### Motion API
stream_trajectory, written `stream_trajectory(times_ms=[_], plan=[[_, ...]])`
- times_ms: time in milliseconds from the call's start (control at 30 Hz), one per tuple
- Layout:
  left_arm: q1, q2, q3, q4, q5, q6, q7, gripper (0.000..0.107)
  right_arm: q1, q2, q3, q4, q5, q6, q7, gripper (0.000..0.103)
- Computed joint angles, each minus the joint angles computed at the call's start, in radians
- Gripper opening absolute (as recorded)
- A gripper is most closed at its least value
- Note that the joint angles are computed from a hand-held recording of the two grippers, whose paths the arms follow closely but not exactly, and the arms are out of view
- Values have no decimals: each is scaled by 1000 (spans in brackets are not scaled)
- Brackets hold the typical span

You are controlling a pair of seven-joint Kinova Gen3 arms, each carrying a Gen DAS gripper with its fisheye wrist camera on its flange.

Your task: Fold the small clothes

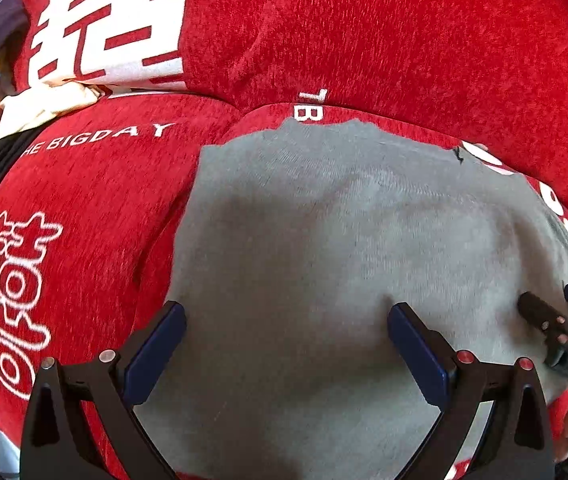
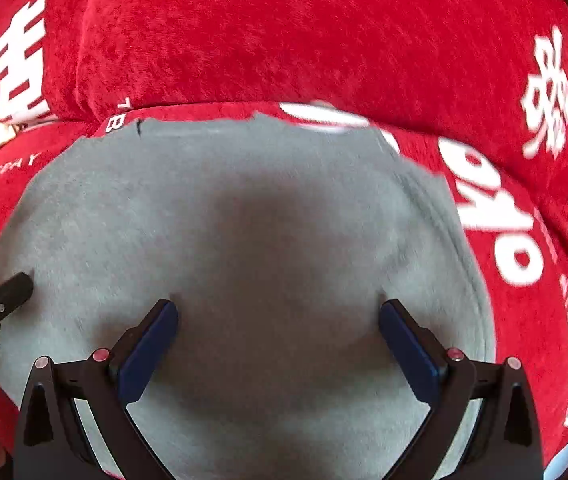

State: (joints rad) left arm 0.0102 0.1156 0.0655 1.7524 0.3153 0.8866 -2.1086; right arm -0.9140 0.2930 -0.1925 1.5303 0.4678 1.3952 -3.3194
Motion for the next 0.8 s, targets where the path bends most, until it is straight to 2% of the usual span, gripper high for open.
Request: stream_trajectory(times_ms=[133,200,300,333,400,467,533,633,733,800], plan=[[-56,-25,-35,7,67,65,-113,102,-17,-46,-29,41,-7,33,-44,101],[-94,-37,-63,18,112,79,-178,102,-33,-59,-33,32,-22,86,-63,101],[-158,24,-126,-35,182,165,-236,102,-77,-84,-56,28,20,161,-147,101],[-204,70,-118,-76,187,205,-223,102,-81,-87,-62,25,25,173,-163,101],[-286,158,-54,-156,184,286,-170,102,-80,-84,-71,14,34,176,-171,101],[-329,236,-25,-228,209,360,-116,101,-73,-66,-73,-8,44,169,-138,101],[-311,262,-33,-265,232,397,-120,101,-70,-40,-68,-37,50,165,-95,101],[-271,301,1,-305,238,440,-123,101,-72,5,-52,-85,60,153,-21,101],[-183,307,-3,-311,190,380,-73,101,-71,41,-26,-128,55,150,44,101],[-151,319,17,-326,170,350,-43,101,-71,52,-10,-139,53,140,67,101]])
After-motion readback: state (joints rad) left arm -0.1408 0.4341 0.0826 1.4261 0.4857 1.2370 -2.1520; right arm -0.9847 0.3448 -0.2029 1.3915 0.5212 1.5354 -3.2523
